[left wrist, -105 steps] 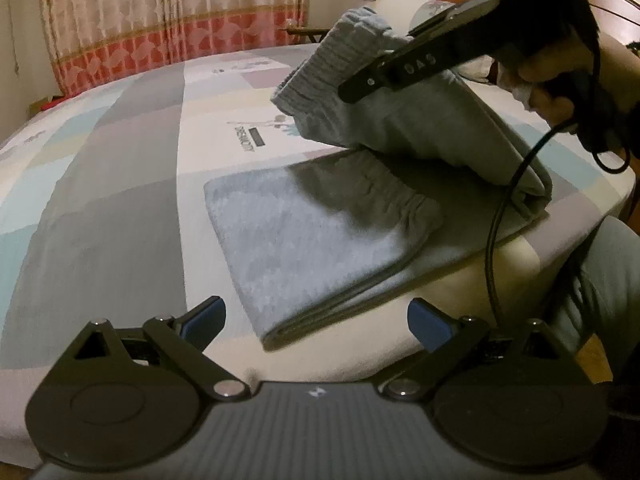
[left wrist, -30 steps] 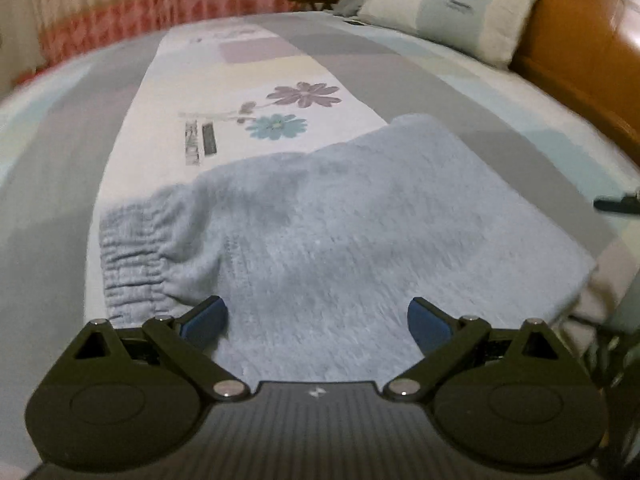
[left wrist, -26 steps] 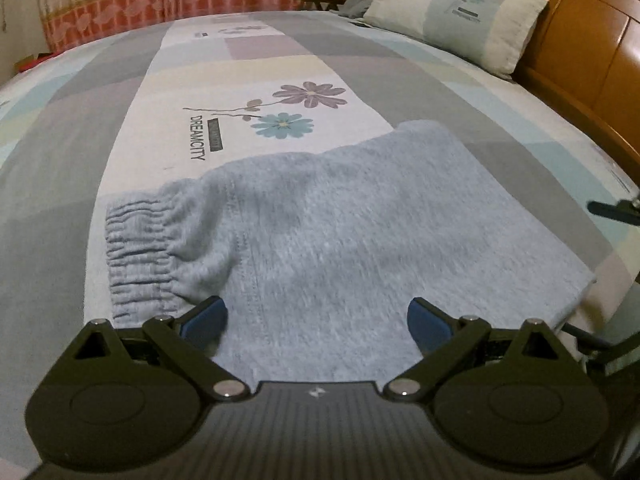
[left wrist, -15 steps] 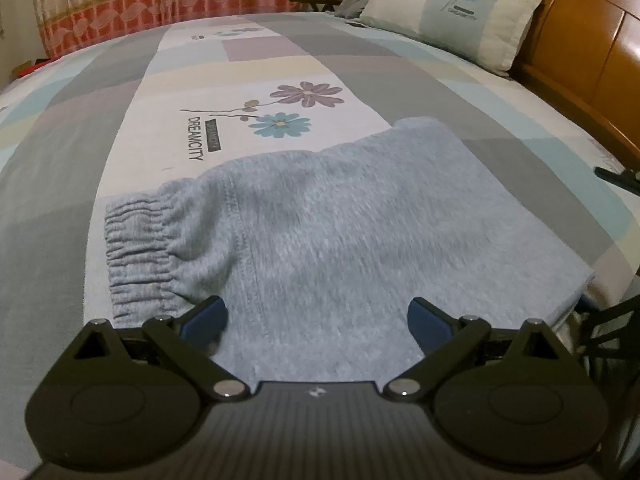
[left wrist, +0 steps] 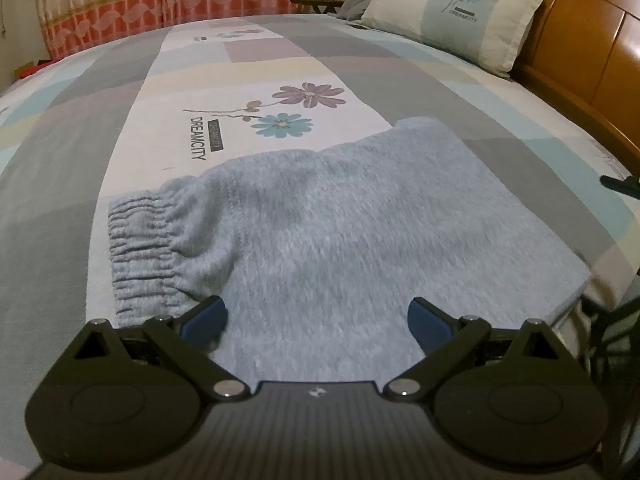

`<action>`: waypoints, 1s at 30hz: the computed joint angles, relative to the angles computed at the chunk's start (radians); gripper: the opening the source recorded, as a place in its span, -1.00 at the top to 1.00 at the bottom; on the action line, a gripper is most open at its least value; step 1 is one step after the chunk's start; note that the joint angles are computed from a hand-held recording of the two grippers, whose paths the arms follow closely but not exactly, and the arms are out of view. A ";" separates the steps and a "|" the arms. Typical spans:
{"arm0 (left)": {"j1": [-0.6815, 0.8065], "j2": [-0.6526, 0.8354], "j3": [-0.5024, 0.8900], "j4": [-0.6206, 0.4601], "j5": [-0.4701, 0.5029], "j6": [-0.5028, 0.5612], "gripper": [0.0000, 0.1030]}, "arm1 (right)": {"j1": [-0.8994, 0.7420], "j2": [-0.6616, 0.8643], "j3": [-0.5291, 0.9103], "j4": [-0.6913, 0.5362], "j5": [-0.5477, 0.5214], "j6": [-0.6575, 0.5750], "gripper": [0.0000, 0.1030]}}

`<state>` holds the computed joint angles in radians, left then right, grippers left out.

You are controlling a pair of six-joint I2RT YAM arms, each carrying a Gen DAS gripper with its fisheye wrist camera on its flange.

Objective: Fold clothes
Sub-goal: 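Press the folded grey sweatpants flat with both open grippers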

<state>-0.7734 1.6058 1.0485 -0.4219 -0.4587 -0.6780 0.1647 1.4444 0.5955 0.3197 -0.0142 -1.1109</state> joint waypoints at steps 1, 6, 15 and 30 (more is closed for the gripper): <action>0.001 0.001 0.001 0.000 -0.001 0.001 -0.90 | -0.029 -0.017 0.013 -0.049 -0.027 0.010 -0.97; -0.010 0.014 0.039 -0.040 -0.031 -0.002 -0.90 | -0.052 -0.094 0.005 -0.112 -0.049 0.008 -0.97; -0.035 0.004 0.081 -0.051 -0.086 0.015 -0.90 | 0.057 -0.112 0.004 -0.147 -0.167 0.000 -0.98; -0.078 -0.082 -0.083 -0.015 -0.092 -0.016 -0.90 | -0.105 0.171 0.406 -0.753 -0.420 0.312 -0.70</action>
<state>-0.8517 1.5239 0.9658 -0.4372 -0.5507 -0.6943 0.0593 1.6159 1.0011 -0.4329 -0.4345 -0.7987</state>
